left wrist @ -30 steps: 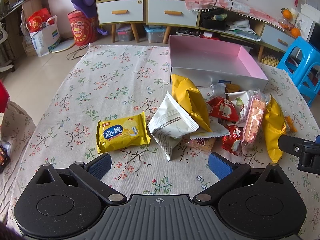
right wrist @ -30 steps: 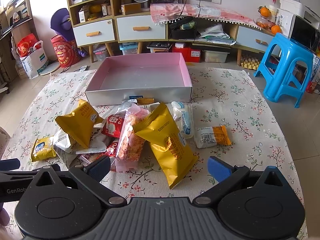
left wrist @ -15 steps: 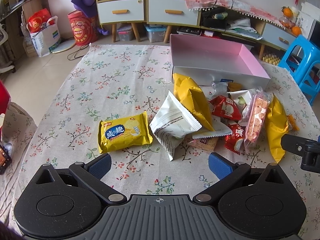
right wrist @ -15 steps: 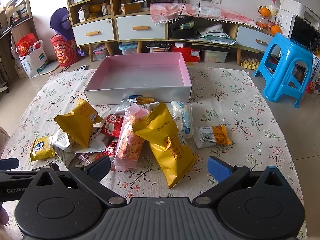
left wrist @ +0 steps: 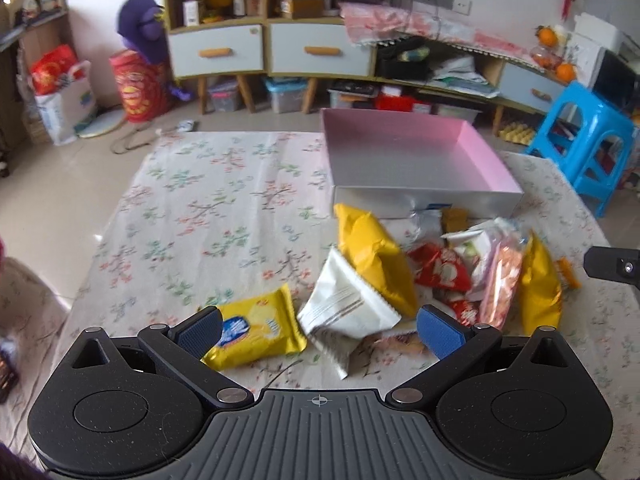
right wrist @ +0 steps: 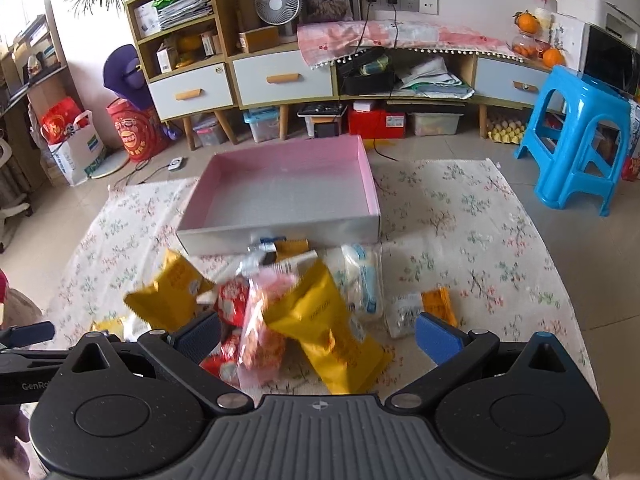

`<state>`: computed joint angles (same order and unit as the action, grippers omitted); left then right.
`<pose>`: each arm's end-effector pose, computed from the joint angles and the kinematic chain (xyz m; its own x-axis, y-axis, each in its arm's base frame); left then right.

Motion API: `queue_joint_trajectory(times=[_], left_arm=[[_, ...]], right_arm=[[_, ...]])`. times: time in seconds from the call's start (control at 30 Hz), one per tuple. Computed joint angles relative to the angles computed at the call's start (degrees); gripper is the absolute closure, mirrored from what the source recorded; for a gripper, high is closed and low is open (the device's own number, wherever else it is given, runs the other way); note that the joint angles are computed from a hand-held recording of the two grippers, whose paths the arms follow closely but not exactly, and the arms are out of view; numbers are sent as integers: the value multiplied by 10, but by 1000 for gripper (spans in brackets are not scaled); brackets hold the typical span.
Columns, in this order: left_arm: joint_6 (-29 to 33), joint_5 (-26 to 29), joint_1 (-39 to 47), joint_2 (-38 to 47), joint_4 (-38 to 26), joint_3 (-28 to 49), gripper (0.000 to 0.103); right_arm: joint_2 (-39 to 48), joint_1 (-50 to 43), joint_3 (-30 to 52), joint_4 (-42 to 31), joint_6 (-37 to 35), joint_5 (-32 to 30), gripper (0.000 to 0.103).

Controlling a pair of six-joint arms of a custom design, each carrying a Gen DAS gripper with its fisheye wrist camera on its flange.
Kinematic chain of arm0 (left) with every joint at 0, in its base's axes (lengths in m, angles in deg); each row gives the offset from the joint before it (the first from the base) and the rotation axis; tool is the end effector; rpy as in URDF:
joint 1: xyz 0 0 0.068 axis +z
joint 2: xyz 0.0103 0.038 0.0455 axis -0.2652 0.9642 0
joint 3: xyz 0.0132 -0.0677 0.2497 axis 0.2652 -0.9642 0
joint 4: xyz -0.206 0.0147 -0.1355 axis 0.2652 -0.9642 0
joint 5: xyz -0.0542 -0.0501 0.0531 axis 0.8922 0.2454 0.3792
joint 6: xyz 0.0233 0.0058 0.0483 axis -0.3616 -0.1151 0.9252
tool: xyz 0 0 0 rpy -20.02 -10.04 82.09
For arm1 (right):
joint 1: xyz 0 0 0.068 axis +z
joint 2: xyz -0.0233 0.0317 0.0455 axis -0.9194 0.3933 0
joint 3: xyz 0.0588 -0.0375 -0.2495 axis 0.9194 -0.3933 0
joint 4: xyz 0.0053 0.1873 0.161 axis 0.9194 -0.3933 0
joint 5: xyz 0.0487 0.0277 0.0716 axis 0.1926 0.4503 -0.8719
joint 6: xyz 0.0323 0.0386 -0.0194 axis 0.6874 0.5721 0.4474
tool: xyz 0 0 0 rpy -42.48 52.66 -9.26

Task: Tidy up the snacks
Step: 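Grasp a yellow pillow packet with the left tool while the right tool grasps another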

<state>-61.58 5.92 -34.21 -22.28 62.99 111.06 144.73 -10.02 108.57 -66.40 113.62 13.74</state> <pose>0.2077 -0.0753 0.2085 -0.7167 0.3027 -0.6283 0.4308 0.9006 -0.0575 0.1006 0.1139 0.2532 -0.6907 0.3288 -0.6441 0.3417 0.9334 0.1100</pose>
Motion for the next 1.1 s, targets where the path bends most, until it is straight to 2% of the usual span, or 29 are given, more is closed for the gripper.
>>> queue_joint_trajectory(times=[0.1,0.17,0.3,0.43,0.5,0.6,0.77,0.9,1.03,1.1], left_arm=[[26,61,21,55,-31,60,0],[21,90,30,81,-32,85,0],[5,145,47,133,10,103,1],[-8,175,52,200,37,125,6],[-15,194,52,226,37,142,6],[-24,190,39,249,49,153,6],[-14,172,20,291,48,172,12],[2,149,3,307,45,172,21],[8,132,-5,312,48,166,34],[5,133,-4,315,49,166,35]], right_arm=[[-18,-66,7,27,-82,-26,10],[-35,-108,0,50,-129,-47,14],[-114,-195,-80,128,-195,-126,21],[-163,-298,-150,178,-273,-265,30],[-172,-322,-165,188,-300,-293,29],[-172,-344,-180,197,-328,-330,29],[-149,-321,-191,202,-355,-323,29],[-112,-317,-194,217,-383,-318,30],[-89,-294,-198,225,-387,-285,36],[-81,-285,-198,228,-386,-271,43]])
